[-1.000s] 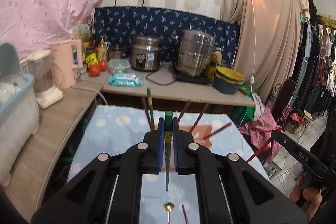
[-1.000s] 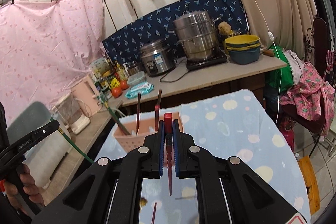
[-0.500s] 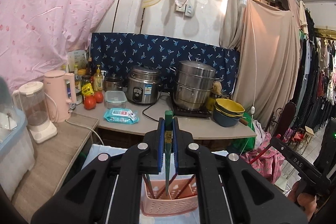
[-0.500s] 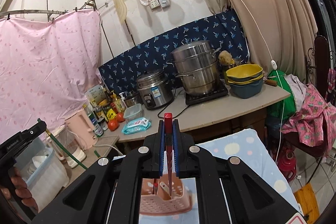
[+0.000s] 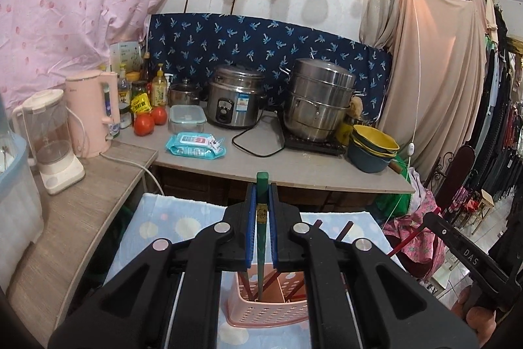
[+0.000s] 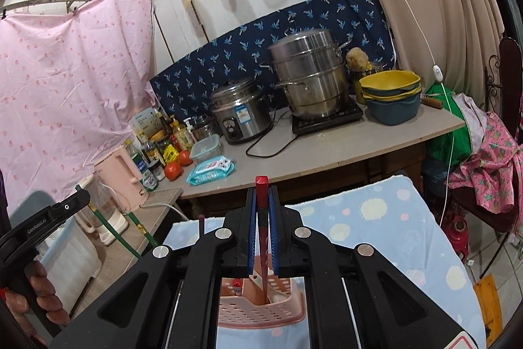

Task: Organize utensils
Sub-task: 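Open both tools to release the chopsticks and withdraw from the holder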

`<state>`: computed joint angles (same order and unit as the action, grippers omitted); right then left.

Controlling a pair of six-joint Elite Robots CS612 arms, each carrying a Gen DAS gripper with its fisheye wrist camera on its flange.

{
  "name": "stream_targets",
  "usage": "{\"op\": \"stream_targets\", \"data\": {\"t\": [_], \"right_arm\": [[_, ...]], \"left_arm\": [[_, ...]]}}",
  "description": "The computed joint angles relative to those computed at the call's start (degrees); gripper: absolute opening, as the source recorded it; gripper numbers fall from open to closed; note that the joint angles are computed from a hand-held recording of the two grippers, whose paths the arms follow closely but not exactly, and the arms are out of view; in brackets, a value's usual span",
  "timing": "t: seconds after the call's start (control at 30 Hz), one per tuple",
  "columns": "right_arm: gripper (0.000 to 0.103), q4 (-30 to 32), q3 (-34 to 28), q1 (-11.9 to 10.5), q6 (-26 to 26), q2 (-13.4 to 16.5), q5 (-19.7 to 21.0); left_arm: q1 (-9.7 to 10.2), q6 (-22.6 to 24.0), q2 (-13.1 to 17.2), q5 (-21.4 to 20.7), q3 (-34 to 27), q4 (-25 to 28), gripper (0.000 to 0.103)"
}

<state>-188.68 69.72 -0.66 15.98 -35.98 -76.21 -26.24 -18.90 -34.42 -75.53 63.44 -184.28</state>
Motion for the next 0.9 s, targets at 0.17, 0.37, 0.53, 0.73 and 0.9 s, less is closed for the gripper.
{"op": "stream_targets", "data": {"t": [0.17, 0.37, 0.53, 0.73, 0.9], "right_arm": [[0.007, 1.3, -0.7, 0.2, -0.4, 0.6, -0.1], [0.008, 2.5, -1.3, 0.3, -0.7, 1.0, -0.3], [0.018, 2.0, -1.2, 0.4, -0.3, 1.0, -1.2], [0.019, 0.7, 0.1, 0.5, -0.6, 0.3, -1.6], [0.019, -0.3, 1.7, 0.5, -0.4, -0.5, -1.7]], "left_arm": [[0.15, -0.6, 0.6, -0.3, -0.7, 1.2, 0.007], [0.25, -1.7, 0.9, 0.0, -1.1, 2.6, 0.008], [0.24, -2.4, 0.7, 1.3, -0.7, 3.0, 0.031], [0.18, -3.1, 0.2, 1.5, 0.3, 2.9, 0.033], [-0.05, -3.4, -0.8, 1.6, 2.3, 2.3, 0.033]]}}
